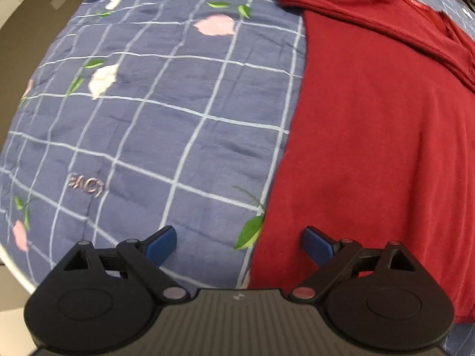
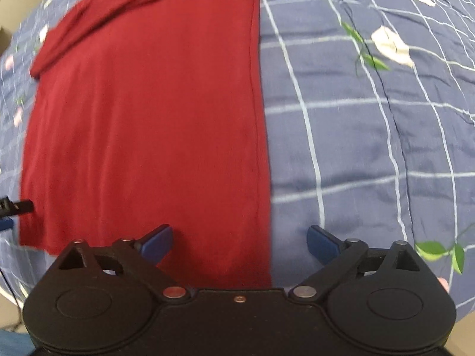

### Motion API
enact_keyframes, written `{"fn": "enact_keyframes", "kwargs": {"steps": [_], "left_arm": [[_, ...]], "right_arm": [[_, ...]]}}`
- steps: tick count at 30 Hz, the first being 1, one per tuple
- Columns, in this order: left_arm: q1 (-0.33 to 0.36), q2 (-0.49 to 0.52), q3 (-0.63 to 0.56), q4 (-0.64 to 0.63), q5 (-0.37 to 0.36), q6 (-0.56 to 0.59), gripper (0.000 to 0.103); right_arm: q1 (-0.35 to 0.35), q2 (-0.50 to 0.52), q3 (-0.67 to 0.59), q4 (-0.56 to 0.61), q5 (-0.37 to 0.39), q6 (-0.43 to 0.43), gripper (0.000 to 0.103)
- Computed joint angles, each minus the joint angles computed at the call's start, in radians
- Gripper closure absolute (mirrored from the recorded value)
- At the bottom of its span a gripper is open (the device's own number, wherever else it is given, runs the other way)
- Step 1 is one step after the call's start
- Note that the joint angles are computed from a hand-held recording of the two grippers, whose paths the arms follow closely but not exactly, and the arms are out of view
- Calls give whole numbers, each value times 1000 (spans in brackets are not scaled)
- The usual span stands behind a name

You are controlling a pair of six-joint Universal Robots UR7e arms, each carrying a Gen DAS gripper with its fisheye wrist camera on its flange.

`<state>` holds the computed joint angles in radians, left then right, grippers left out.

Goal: Fold small clothes

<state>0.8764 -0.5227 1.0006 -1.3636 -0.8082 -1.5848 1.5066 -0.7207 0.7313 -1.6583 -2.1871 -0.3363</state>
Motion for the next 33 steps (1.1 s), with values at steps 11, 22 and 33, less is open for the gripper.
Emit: {"fn": "enact_keyframes", "kwargs": {"steps": [11, 22, 33], "left_arm": [[-51, 29, -66, 147, 8, 40, 1], [-90, -27, 111, -65, 101, 321, 1], [-134, -39, 218, -226, 140, 621, 1]], "right_arm": [[30, -138, 256, -195, 53, -318, 1], [74, -292, 653, -671, 34, -843, 6], [49, -312, 856, -1071, 41, -1231, 21]]}}
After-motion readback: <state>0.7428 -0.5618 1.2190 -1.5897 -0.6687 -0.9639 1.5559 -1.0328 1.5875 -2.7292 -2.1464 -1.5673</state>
